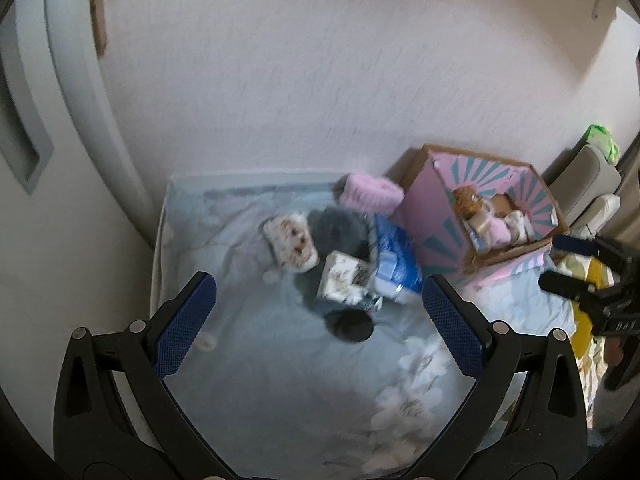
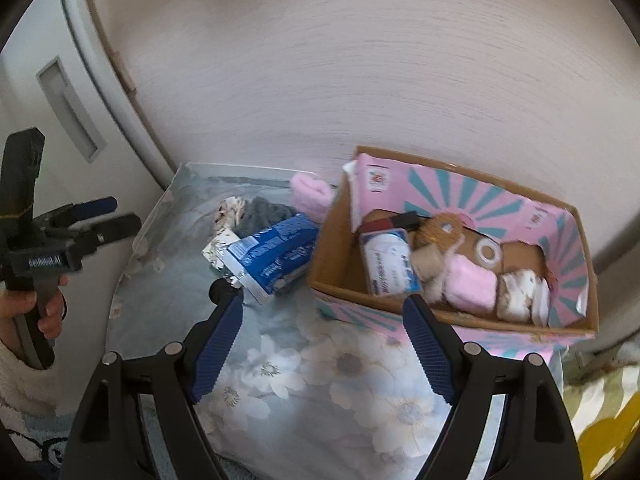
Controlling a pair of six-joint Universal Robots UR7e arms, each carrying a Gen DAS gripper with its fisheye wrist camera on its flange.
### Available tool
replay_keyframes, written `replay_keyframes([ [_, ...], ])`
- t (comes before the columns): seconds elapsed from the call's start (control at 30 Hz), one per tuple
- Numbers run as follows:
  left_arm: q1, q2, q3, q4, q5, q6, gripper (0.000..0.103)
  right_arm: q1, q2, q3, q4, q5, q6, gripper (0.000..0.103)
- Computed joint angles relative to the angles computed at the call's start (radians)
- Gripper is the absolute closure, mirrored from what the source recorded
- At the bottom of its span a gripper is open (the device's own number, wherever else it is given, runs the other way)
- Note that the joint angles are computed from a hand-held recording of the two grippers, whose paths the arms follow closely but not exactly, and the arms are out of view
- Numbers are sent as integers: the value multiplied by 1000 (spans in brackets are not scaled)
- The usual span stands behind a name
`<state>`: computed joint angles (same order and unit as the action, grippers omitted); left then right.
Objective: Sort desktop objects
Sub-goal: 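Withdraw both tools from the box back toward the tray, then grasp the white cat-print pouch with left tool while right tool grasps blue wipes pack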
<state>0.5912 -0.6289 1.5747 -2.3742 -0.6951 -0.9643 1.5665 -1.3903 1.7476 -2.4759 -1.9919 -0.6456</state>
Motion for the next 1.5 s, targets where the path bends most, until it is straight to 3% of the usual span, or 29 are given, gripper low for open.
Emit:
replay_keyframes([
  [0.2,43,-10,47,-71,-42,5,1,29,76,-56,44,-6,-93,24],
  [0.33,89,10,33,-143,-41,54,1,27,125,-99,115,19,-62,24],
  [0.47,139,43,4,-204,-39,104,6,20,158,-90,116,47,136,24],
  [0.6,171,80,-25,-239,-35,144,9,1,146,23,-51,70,466,24],
  [0.7,187,109,-48,-258,-30,182,10,10,170,78,-195,2,583,24],
  [0.9,207,149,-88,-268,-37,247,13,22,250,61,-332,-75,645,24],
  [1.1,228,165,-94,-310,-77,299,35,7,328,6,-369,-117,691,24],
  [1.17,232,170,-102,-300,-83,306,52,-4,333,0,-365,-99,717,24],
  [1.2,235,171,-102,-304,-95,313,56,-7,336,-1,-368,-95,720,26],
  [1.23,237,170,-98,-318,-110,321,62,-8,338,-2,-378,-98,714,36],
  [1.37,230,169,-93,-313,-99,325,72,-2,346,-2,-407,-113,661,42],
  [1.5,221,161,-92,-302,-85,326,76,-7,335,18,-443,-93,629,44],
])
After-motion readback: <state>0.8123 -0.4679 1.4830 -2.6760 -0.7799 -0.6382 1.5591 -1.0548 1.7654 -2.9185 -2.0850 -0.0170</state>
